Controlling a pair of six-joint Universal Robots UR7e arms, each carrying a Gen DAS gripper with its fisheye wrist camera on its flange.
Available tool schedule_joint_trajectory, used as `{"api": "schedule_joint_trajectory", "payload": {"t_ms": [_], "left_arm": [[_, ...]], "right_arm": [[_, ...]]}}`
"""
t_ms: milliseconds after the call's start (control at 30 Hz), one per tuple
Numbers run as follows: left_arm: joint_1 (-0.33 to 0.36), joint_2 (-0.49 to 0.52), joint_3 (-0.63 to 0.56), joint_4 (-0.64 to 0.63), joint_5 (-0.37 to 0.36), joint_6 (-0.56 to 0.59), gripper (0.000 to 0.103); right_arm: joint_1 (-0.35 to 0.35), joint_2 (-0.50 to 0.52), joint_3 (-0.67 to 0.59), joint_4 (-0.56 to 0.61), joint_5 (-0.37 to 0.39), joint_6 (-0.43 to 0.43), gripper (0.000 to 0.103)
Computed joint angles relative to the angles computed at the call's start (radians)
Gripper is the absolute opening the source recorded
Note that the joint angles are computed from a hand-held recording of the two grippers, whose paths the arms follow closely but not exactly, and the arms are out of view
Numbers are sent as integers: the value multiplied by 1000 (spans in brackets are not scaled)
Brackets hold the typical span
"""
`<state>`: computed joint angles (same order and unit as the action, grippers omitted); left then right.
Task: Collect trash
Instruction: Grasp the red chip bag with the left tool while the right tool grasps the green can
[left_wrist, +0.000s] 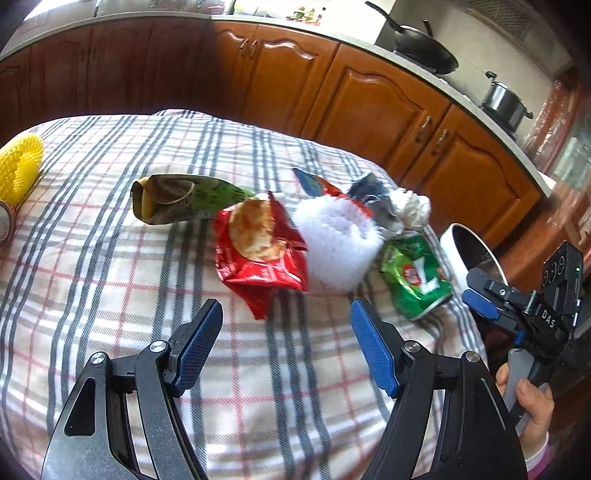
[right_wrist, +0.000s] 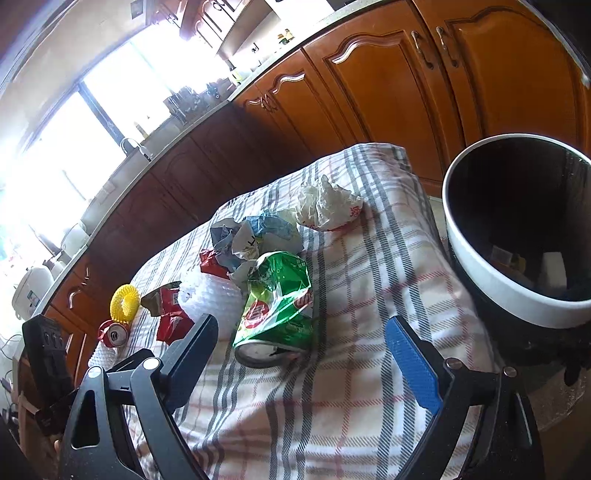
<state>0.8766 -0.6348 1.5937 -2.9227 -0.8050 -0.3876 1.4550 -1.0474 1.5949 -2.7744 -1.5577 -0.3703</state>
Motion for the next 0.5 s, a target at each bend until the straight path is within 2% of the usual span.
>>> {"api": "schedule_joint_trajectory", "payload": {"t_ms": [200,367,433,500], "left_arm": [[24,32,-80,66,13,27,78],[58,58,-147,122,-8,28,79],[69,68,-168,142,-13,31,79],[76,69,-169,139,-29,34,76]], "right_arm": [[3,45,-69,60,0,4,94],[5,80,-130,133,11,-2,92],[6,93,-151,157,11,-4,87],[7,104,-166,184,8,2,74]]}}
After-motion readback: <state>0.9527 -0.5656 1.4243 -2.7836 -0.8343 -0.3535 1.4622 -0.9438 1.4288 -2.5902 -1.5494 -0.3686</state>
